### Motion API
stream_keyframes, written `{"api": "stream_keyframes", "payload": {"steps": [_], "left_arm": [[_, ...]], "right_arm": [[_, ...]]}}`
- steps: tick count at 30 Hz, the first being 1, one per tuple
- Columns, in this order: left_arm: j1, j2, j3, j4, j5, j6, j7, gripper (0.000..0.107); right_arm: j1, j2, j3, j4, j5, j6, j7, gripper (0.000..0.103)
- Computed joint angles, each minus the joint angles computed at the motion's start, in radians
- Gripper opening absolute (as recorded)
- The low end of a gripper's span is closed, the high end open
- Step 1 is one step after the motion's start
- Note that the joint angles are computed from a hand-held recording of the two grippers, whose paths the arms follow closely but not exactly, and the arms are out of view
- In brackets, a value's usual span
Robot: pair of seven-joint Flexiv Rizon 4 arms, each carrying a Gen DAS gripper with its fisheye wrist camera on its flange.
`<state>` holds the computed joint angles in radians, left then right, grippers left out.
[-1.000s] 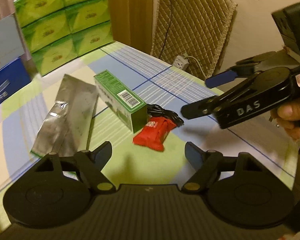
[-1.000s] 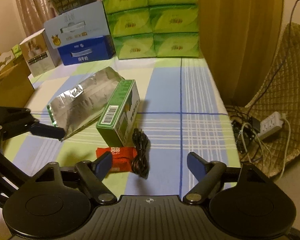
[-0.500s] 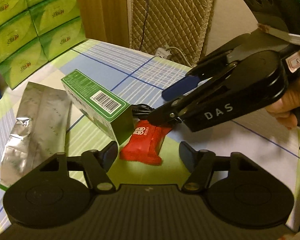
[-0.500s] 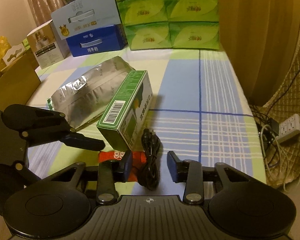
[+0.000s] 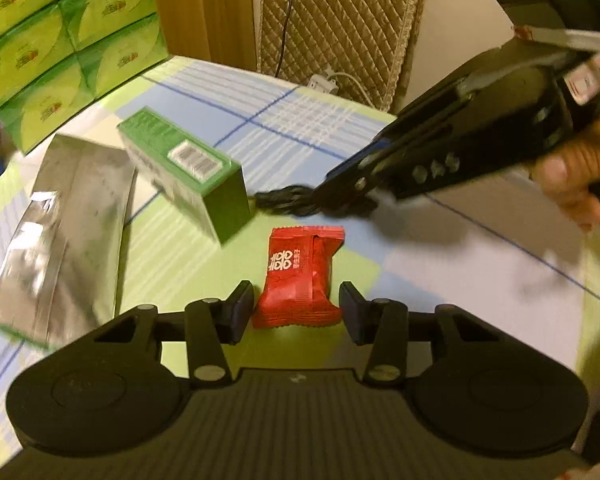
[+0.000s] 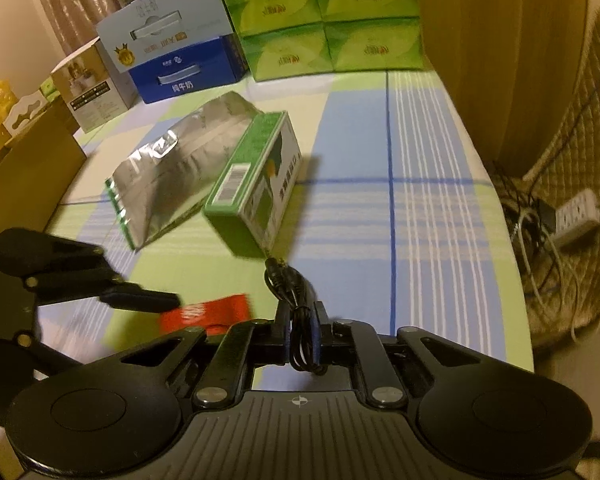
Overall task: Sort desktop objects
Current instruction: 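Grasp the black audio cable with the right tool while the left tool grasps the red candy packet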
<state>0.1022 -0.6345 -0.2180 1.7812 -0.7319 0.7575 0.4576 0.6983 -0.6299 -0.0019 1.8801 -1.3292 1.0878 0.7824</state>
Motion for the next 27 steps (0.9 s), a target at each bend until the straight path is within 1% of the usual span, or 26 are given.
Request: {"api": "stream_keyframes", "payload": {"steps": [2, 6, 11, 14, 17, 20, 22, 24, 27], "left_arm": [[0.019, 0.021, 0.012, 0.023, -0.002, -0.007, 0.015, 0.041], [0.056, 0.053, 0.044, 0.058, -0.013, -0.007, 0.036, 0.041], [0.088, 0.084, 0.076, 0.084, -0.027, -0.011, 0.021, 0.042], [0.102, 0.099, 0.082, 0.098, -0.046, -0.019, 0.024, 0.042], [0.103, 0.103, 0.088, 0.1, -0.05, -0.032, 0.018, 0.047], [0.099, 0.096, 0.091, 0.094, -0.047, -0.039, 0.011, 0.049], [0.097, 0.094, 0.09, 0.094, -0.048, -0.037, 0.011, 0.05], [0.09, 0.086, 0.088, 0.093, -0.054, -0.024, -0.003, 0.05], [0.085, 0.074, 0.087, 0.087, -0.051, -0.016, -0.031, 0.05]], "right_arm": [[0.009, 0.008, 0.01, 0.011, 0.002, 0.001, 0.024, 0.007], [0.04, 0.004, 0.036, -0.003, 0.054, -0.025, -0.03, 0.006], [0.091, -0.011, 0.038, -0.029, 0.095, -0.058, -0.074, 0.006], [0.112, -0.013, 0.037, -0.035, 0.113, -0.081, -0.088, 0.006], [0.121, -0.012, 0.037, -0.036, 0.13, -0.093, -0.102, 0.008], [0.127, -0.014, 0.04, -0.042, 0.158, -0.114, -0.138, 0.013], [0.131, -0.015, 0.041, -0.045, 0.171, -0.121, -0.157, 0.023], [0.133, -0.016, 0.036, -0.046, 0.173, -0.123, -0.169, 0.029], [0.133, -0.023, 0.033, -0.052, 0.178, -0.123, -0.192, 0.031]]}}
